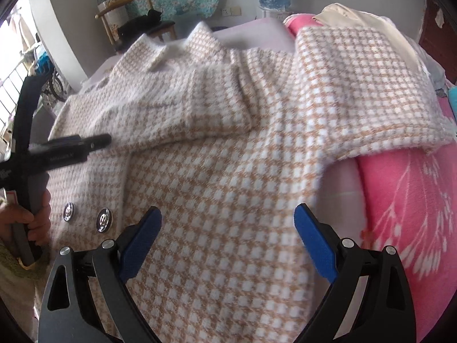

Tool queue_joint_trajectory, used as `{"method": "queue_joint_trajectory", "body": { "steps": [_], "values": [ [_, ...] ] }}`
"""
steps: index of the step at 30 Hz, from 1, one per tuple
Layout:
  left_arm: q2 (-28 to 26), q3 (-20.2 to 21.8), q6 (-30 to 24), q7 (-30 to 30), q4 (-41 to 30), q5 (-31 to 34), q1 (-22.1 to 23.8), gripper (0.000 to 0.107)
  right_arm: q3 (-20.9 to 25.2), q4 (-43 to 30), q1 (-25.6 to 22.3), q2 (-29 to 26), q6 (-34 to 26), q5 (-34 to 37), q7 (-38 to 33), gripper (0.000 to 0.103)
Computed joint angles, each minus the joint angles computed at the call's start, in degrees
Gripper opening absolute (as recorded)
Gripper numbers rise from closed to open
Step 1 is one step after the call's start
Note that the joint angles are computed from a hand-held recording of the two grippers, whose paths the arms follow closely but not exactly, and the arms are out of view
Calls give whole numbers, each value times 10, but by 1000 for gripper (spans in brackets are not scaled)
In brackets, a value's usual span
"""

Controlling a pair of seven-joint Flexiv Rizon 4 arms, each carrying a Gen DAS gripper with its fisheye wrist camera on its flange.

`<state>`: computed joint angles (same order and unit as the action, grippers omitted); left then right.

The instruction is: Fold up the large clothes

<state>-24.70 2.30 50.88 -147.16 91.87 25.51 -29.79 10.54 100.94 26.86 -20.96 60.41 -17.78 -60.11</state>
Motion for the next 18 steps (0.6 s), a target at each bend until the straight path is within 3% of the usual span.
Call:
{"method": "queue_joint_trajectory", "body": {
  "steps": [9,13,18],
  "values": [
    [2,-1,6,1,7,0,1,94,-51,-25,-75,32,29,6,52,91],
    [3,-2,5,1,9,-2,1,94,-56,-77,-120,2,12,49,59,90],
    [3,-1,4,2,7,-1,1,94,-76,-155,-150,-60,-32,80,100,77]
  ]
}}
